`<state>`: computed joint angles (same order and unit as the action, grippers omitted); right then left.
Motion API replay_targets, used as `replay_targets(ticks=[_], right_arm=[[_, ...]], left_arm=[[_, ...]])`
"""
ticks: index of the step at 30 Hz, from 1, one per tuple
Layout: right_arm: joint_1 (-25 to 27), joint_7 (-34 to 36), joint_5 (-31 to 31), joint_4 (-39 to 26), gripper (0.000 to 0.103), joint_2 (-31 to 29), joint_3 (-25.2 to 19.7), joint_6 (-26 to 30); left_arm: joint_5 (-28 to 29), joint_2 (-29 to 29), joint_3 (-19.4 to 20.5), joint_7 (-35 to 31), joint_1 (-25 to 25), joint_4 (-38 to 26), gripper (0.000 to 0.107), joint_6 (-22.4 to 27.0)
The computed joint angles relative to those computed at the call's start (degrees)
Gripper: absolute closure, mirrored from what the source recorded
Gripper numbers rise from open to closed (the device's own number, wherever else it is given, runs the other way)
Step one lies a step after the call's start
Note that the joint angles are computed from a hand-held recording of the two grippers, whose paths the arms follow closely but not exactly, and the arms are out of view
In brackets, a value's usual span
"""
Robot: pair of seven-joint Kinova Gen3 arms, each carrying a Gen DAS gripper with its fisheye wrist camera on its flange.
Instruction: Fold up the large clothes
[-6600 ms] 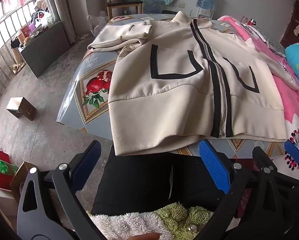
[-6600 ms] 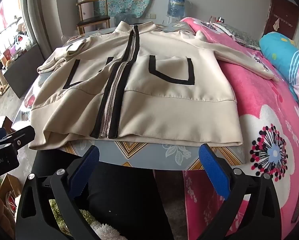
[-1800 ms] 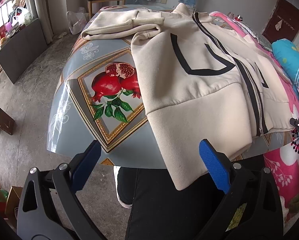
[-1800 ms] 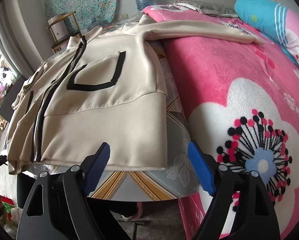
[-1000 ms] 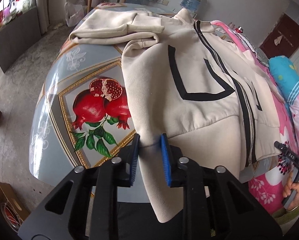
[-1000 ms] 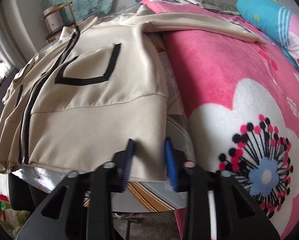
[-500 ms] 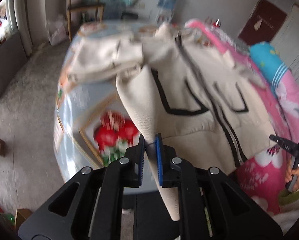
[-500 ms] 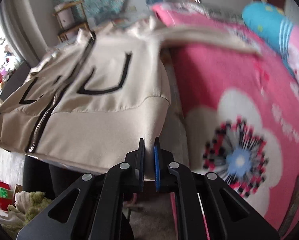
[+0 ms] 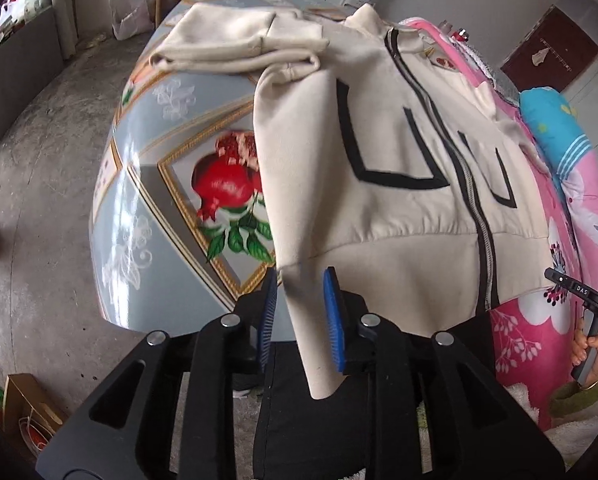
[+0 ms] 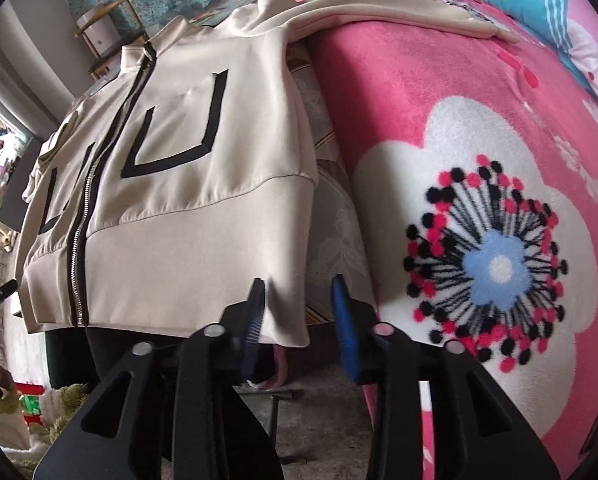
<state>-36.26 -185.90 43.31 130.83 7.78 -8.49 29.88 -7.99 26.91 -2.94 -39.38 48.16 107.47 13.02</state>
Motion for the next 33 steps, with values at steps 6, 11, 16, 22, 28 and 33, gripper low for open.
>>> replay_targets(ticks=[6, 11, 16, 22, 28, 33], right_arm=[[-1.2, -0.4, 5.4, -5.3, 0.042, -3.3, -1.6, 6.1], [4.4, 6.8, 8.2, -11.2, 0.036, -0.3, -3.3, -3.6], [14.5, 18.4, 4.6, -21.5, 0.036, 10.4, -11.9, -11.3], [15.3, 32.4, -4.4, -31.3, 0.036, 19.7, -13.7, -11.2], [15.5, 46.4, -14.6, -40.0, 0.036, 25.7, -13.5, -6.9], [16.1, 55.6, -21.9, -46.1, 0.036, 29.9, -13.4, -5.7]], left_arm=[[-5.8, -0.9, -7.4, 3.6, 4.4, -4.7, 0.054, 2.9], [-6.2, 2.0, -1.9, 1.4, -4.8, -12.8, 0.049, 5.5], [-1.6, 9.4, -0.9, 2.0, -12.0, -23.8, 0.049, 12.9], [-8.2, 16.7, -8.1, 10.1, -11.5, -34.8, 0.04, 23.2], [-2.2, 20.6, 3.2, -1.8, -25.4, -40.0, 0.04, 23.3], [1.4, 21.9, 4.9, -9.1, -27.3, -40.8, 0.045, 20.4]])
